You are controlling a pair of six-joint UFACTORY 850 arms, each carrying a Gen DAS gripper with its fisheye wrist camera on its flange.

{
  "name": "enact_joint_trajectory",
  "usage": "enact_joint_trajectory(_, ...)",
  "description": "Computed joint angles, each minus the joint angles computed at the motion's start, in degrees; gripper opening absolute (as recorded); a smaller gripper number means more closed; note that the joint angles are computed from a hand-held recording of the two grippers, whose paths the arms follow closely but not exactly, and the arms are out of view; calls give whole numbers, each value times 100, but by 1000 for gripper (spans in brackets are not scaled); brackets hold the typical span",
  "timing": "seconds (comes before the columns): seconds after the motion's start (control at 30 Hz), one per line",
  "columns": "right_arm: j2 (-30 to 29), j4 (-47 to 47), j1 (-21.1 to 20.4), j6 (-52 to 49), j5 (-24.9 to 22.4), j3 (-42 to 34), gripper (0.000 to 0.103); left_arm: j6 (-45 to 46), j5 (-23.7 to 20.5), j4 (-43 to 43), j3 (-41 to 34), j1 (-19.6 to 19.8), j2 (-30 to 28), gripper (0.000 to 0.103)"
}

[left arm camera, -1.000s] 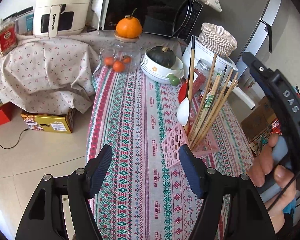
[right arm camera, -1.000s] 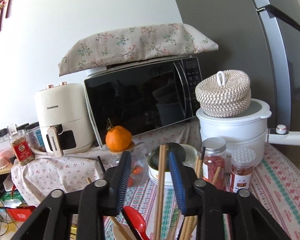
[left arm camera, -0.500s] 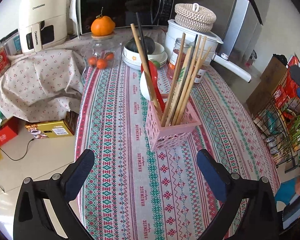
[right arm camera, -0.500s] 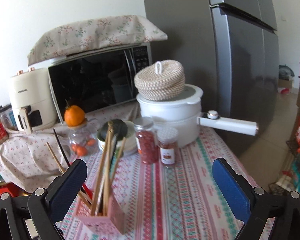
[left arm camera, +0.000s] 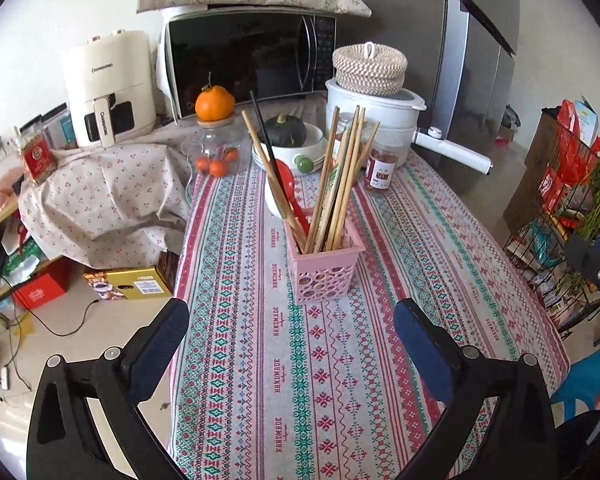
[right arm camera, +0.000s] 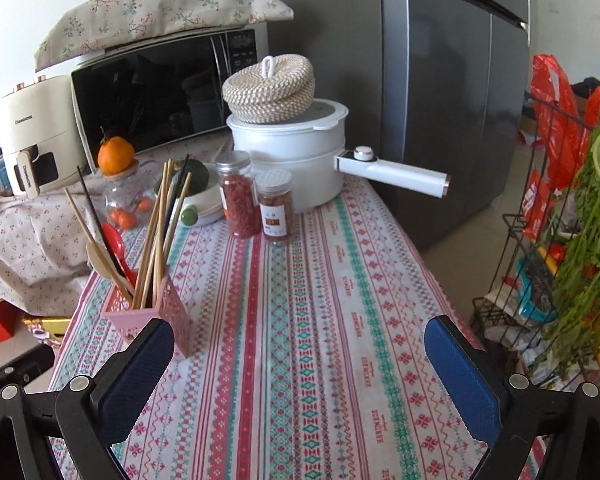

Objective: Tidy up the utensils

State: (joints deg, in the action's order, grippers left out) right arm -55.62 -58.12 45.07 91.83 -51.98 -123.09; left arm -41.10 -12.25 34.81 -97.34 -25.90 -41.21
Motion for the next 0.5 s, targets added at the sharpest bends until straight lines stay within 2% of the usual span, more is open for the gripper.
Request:
enact_joint_trajectory(0.1,184,-10,11,119,138,292,103,-568,148,545,173,-86,160,103)
enact_joint_trajectory(0.27,435,-230,12,452,118,684,103,-900,266,889,250,-214,260,103)
enact_joint_trajectory(0.33,507,-239,-13,553,125,796,103,-665,308,678,237,-249,261,103)
enact_joint_trajectory(0.5,641,-167,-101,694,237,1010,103,551,341,-518,121,-289,166,103)
